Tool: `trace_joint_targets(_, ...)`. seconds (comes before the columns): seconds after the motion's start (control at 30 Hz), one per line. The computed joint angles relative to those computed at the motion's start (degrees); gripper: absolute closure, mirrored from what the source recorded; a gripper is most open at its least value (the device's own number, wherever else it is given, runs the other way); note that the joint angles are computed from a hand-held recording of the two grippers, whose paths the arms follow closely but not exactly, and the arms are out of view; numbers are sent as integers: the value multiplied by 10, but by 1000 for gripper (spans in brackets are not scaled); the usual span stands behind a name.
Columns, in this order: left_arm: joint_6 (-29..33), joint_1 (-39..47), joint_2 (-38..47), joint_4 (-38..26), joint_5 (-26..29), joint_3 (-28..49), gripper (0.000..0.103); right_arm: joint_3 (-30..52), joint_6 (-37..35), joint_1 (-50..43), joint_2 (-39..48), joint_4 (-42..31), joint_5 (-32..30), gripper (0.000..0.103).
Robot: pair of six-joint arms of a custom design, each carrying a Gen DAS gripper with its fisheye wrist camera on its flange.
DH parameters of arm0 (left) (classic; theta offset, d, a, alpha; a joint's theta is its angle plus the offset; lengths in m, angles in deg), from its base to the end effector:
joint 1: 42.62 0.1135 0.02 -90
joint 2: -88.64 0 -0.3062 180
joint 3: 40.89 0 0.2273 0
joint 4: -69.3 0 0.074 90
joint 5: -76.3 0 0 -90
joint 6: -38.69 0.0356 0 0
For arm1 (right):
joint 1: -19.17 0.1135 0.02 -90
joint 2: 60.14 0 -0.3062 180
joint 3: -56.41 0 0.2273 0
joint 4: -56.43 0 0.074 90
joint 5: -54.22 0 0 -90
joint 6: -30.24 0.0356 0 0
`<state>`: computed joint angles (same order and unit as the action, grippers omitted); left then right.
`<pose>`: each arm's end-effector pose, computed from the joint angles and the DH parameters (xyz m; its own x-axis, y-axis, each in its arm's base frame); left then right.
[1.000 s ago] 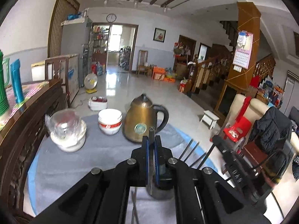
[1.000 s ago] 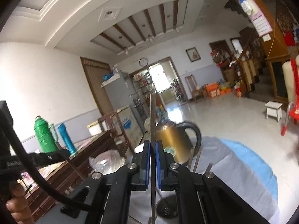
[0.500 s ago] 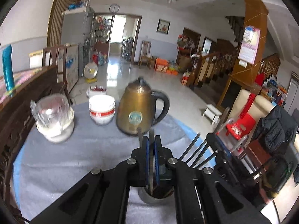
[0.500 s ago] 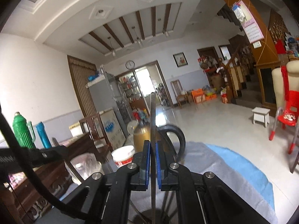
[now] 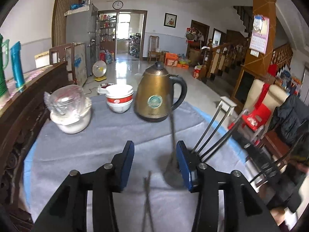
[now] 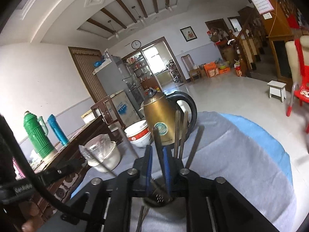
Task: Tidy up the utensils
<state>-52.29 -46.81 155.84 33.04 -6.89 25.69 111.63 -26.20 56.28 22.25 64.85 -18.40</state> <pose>0.2152 -0.0200 0.3277 -0.6013 0.0270 -0.7986 0.1569 0.9840 -0.0848 0.2328 0.1628 0.2785 -0.4072 0.3535 -0.8422 -0.1501 0.8836 0.4435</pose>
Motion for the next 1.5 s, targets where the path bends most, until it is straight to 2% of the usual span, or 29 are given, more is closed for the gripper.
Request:
trace_joint_targets(0.03, 12, 10, -10, -3, 0, -14, 55, -16, 3, 6, -10, 9, 4, 70)
trace_joint_targets(0.1, 27, 37, -22, -10, 12, -39, 51, -50, 17, 27, -29, 35, 26, 46)
trace_joint_targets(0.2, 45, 69, -30, -15, 21, -72, 50, -100, 35, 62, -46, 69, 57, 46)
trace_joint_targets(0.3, 63, 98, -29, -12, 14, -110, 50, -120, 41, 100, -41, 67, 97, 48)
trace_joint_targets(0.47, 87, 149, -16, 2, 36, -168, 49, -159, 70, 131, -3, 103, 100, 48)
trace_joint_targets(0.57, 95, 156, -16, 19, 28, -195, 49, -163, 72, 158, 27, 98, 145, 47)
trace_joint_targets(0.73, 108, 134, -34, 50, -14, -235, 44, -158, 101, 179, 63, 85, 137, 47)
trace_joint_targets(1.0, 141, 201, -12, 95, 26, -284, 43, -157, 95, 176, 108, 116, 145, 47)
trace_joint_targets(1.1, 141, 206, -7, 106, 34, -293, 43, -164, 105, 159, 131, 147, 115, 47)
trace_joint_targets(1.5, 115, 122, 23, 160, -16, -318, 43, -154, 104, 165, 174, 155, 93, 47)
